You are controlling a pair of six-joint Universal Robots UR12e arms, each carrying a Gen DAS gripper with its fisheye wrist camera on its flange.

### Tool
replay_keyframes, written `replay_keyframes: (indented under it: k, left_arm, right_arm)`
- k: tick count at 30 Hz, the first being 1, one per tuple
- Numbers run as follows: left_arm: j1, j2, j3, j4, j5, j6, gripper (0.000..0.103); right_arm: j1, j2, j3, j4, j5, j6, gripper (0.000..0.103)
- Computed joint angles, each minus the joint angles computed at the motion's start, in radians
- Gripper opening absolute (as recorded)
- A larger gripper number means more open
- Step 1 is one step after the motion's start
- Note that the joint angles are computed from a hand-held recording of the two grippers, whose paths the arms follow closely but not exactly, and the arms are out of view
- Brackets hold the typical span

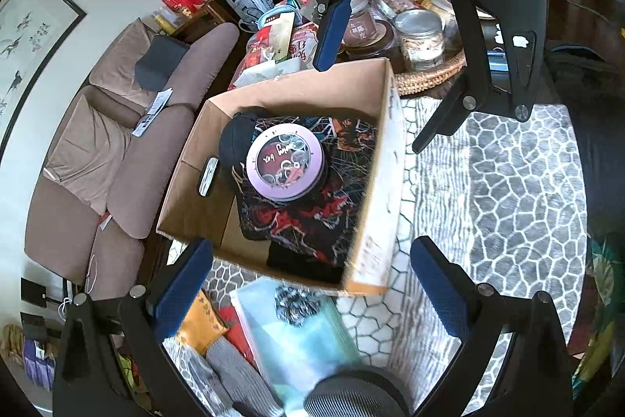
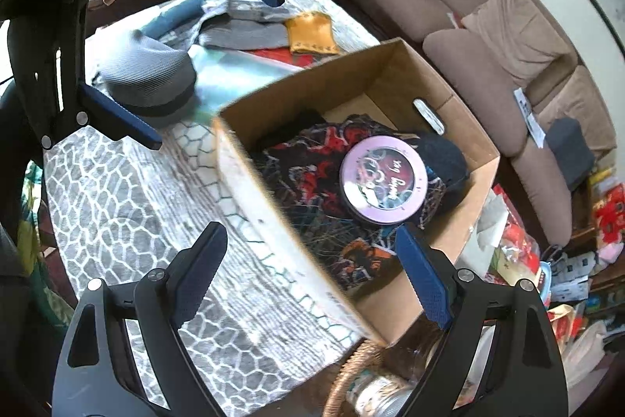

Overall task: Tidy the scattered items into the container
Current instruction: 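Swing both tools from the box toward the items on the table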

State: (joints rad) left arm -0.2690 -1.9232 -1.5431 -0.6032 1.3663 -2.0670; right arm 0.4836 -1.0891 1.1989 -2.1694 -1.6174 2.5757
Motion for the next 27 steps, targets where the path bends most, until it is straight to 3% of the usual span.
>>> replay_keyframes:
  k: [7, 14, 19, 27]
  left_arm:
    - [0.030, 0.074, -0.105, 0.052, -0.013, -0.053, 0.102]
    - [0.084, 0.143, -0.224, 0.129, -0.028, -0.158, 0.102]
    - [0.142, 0.188, -0.311, 0.182, -0.048, -0.276, 0.102]
    - [0.238, 0.237, -0.464, 0.344, -0.047, -0.491, 0.102]
  right_arm:
    - [0.039, -0.031, 0.060, -0.068, 0.012, 0.037, 0.088]
    - [0.080, -0.042, 0.108, -0.144, 0.045, 0.097, 0.088]
    - [0.112, -0.030, 0.128, -0.192, 0.082, 0.141, 0.088]
    - [0.151, 0.019, 0.143, -0.299, 0.149, 0.254, 0.088]
